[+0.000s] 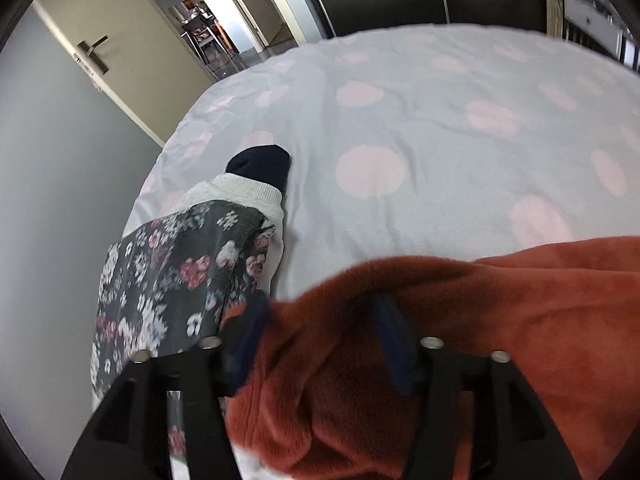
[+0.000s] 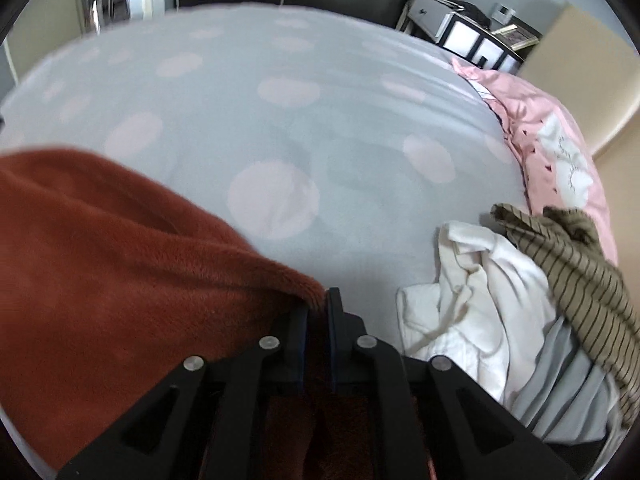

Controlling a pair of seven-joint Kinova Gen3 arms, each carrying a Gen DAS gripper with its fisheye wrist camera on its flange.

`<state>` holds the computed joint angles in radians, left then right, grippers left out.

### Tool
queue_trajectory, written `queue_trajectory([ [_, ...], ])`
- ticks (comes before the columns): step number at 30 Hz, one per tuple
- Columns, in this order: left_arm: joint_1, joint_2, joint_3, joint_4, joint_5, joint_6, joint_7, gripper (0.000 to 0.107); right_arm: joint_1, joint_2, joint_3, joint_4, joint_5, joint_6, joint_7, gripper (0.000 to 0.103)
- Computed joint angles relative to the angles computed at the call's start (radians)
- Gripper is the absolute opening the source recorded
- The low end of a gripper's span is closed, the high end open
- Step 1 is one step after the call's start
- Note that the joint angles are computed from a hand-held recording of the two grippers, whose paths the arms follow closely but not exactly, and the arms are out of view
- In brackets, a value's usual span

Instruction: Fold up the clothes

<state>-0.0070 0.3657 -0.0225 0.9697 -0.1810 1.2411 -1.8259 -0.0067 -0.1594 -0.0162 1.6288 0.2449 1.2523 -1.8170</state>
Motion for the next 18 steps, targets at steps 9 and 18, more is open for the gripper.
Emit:
queue_trajectory([
  [9, -0.051, -0.266, 0.009, 0.237, 0.147, -0.041, 0.109, 0.071, 0.107, -0.190, 0.114, -0.001, -0.166, 0.055, -0.054, 0.022],
  [18, 0.009, -0.481, 0.054, 0.483, 0.282, -0.024, 0.263, 0.071, 0.123, -0.459, 0.274, 0.241, -0.323, -0.058, -0.045, 0.022],
])
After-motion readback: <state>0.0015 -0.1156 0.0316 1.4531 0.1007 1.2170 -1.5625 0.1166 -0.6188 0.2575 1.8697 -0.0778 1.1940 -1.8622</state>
